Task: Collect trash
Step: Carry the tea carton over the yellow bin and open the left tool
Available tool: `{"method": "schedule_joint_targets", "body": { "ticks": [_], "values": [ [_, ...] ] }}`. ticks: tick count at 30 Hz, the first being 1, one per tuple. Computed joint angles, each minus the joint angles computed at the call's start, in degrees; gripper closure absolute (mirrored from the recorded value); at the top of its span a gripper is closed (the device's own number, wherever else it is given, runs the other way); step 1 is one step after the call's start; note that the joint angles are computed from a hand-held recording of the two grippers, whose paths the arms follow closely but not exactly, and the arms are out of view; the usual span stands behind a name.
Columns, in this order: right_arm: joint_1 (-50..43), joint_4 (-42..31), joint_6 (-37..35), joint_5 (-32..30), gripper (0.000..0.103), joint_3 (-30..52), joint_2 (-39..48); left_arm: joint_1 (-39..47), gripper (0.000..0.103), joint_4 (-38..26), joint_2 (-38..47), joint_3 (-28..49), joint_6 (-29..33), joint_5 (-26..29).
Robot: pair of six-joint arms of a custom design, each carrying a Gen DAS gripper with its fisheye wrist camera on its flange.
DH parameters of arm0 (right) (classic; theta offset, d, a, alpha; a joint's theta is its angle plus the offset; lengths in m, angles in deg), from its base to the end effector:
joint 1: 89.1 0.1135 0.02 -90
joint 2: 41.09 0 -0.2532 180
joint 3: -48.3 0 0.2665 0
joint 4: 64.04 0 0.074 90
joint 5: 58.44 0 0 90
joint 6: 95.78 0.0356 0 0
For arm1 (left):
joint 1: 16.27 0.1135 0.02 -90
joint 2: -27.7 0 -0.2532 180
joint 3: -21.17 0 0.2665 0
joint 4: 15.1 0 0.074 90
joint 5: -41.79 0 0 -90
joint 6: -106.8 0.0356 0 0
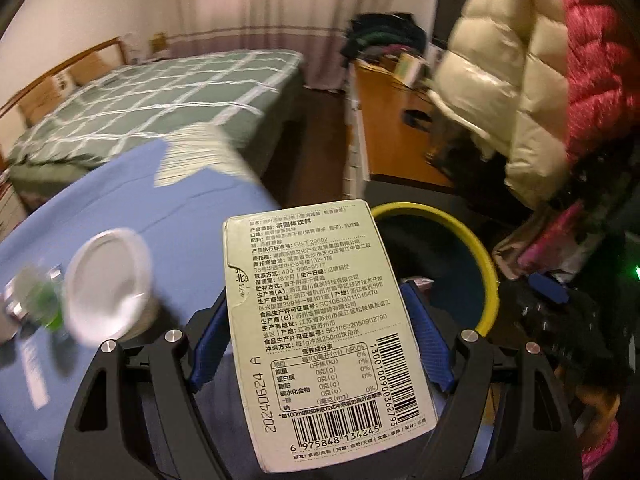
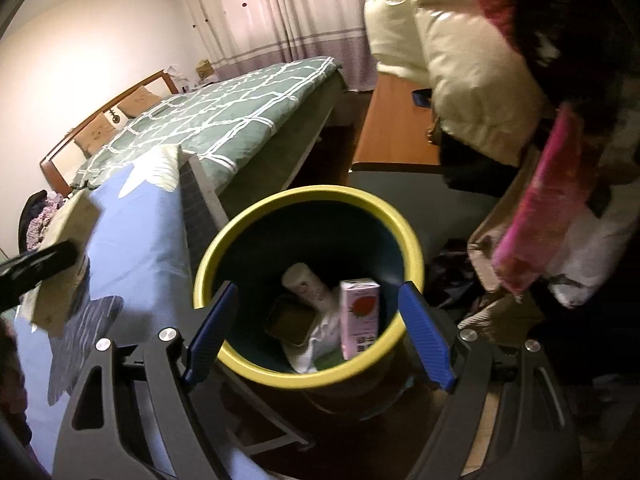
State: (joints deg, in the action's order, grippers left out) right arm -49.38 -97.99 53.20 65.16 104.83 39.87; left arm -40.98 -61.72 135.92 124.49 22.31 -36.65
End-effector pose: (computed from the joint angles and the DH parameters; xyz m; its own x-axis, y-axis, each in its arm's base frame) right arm 0.2258 0.1620 0.1651 -0.6024 0.4275 -0.6740 0.4020 0.8920 0.2065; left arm 0.3899 -0.1873 0.2460 -0.6577 0.4062 -0.6344 0.5887 0.8026 -0.0964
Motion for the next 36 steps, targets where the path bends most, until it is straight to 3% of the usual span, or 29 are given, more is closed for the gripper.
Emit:
{"method": "schedule_joint_targets", "body": {
  "ticks": [10, 12, 15, 21, 28, 36],
  "values": [
    [-0.2, -2.9, 0.9, 0.7, 0.025, -2.9, -3.9, -9.1, 0.021, -5.2, 16.4, 19.6, -2.5, -1.0],
    [-0.1, -3.2, 1.3, 0.8, 0.025, -3.1, -4.4, -9.5, 0.007, -3.9, 16.6, 19.7, -2.7, -2.1],
    [0.4, -3.5, 1.5, 1.0, 0.025, -2.7, -4.4, -9.1, 0.007, -1.9, 14.7, 17.6, -3.7, -2.2],
    [2.2, -2.4, 0.0, 1.1, 0.025, 0.8, -0.6, -4.0, 0.006, 7.4, 0.1, 1.3, -3.5, -1.9],
    [4.5, -1.4, -2.6, 0.4, 0.025, 8.1, 6.7, 11.0, 0.005, 15.8, -19.1, -18.8, -2.7, 0.5],
    [7.2, -1.3, -7.0, -0.5, 0.025, 20.2, 17.2, 31.9, 0.005, 21.4, -25.9, -29.1, 1.3, 4.7]
  ]
}}
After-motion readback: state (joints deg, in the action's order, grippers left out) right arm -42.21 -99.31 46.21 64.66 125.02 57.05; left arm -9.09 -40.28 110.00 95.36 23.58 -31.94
